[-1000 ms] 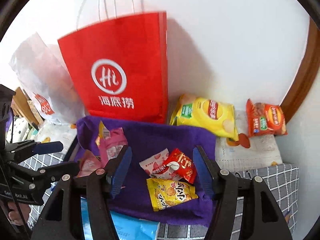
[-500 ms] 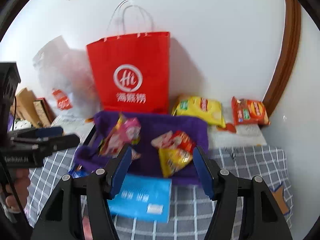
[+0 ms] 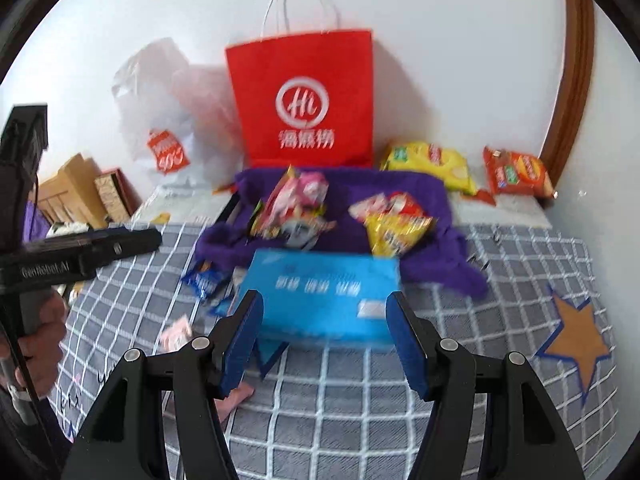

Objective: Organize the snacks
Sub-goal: 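Withdraw both tools back toward the remaining snacks on the bed, then grasp the pink pastry packet with the right tool, then lift the pink packet with the right tool while the left tool grasps the pale pink pastry packet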

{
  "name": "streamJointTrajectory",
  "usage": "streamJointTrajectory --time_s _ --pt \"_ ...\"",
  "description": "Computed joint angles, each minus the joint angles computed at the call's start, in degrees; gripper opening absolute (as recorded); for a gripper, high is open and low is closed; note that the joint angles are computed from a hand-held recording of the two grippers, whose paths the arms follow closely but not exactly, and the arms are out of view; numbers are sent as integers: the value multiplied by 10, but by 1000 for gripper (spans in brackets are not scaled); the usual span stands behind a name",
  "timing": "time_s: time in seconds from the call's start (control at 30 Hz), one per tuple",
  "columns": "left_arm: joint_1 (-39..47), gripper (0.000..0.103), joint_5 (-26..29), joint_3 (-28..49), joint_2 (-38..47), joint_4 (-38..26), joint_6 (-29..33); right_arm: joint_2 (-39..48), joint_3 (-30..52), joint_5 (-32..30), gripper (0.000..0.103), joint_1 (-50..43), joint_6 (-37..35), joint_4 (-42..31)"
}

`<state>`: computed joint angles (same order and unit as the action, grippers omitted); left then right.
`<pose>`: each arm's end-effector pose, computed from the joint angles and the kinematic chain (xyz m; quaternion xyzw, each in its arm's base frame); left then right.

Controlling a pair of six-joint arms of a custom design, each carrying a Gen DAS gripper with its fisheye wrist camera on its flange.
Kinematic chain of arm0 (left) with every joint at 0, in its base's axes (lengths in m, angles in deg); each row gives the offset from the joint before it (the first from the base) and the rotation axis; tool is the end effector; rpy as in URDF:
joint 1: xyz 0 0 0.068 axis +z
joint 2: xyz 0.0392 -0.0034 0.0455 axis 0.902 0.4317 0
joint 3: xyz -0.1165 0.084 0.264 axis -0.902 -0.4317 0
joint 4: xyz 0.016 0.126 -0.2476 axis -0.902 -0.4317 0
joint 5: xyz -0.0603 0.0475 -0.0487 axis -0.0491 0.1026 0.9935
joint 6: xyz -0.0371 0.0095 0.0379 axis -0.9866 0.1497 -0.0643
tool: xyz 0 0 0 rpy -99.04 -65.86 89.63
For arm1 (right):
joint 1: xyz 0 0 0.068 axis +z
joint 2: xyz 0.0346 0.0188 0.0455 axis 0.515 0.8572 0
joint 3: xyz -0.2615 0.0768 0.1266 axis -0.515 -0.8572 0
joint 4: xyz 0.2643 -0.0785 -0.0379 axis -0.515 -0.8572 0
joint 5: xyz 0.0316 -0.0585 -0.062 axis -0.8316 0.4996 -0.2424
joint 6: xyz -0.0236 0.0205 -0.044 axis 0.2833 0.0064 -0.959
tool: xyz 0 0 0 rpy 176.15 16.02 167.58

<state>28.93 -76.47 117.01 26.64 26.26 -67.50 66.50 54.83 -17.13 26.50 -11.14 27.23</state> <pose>0.2783 -0.1828 0.2111 -0.1623 0.9300 -0.0604 0.3243 0.3372 -0.0109 0.2224 -0.2572 0.9084 0.1348 0.3008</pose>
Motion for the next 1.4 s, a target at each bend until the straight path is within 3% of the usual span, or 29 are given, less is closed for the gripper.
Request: streamJointTrajectory --time_s 0.23,0.5,0.83,0.93,1.03,1.2,1.4 --pt "4 83 2 -72 -33 16 -28 16 -58 -16 63 20 -23 -25" --pt "3 83 12 -142 -66 55 -50 57 -98 -13 58 66 25 -45" --pt "13 83 40 -206 -89 112 -59 88 -104 1 59 107 108 -9" --pt "13 83 43 -209 -81 122 -58 72 -128 33 58 137 115 30" --pt "15 83 49 -208 -67 131 -57 58 -149 58 43 151 93 62" --pt "9 83 54 -193 -20 142 -52 50 -145 26 39 103 32 40" --pt "9 83 84 -161 58 178 -33 57 -124 32 39 2 -35 71"
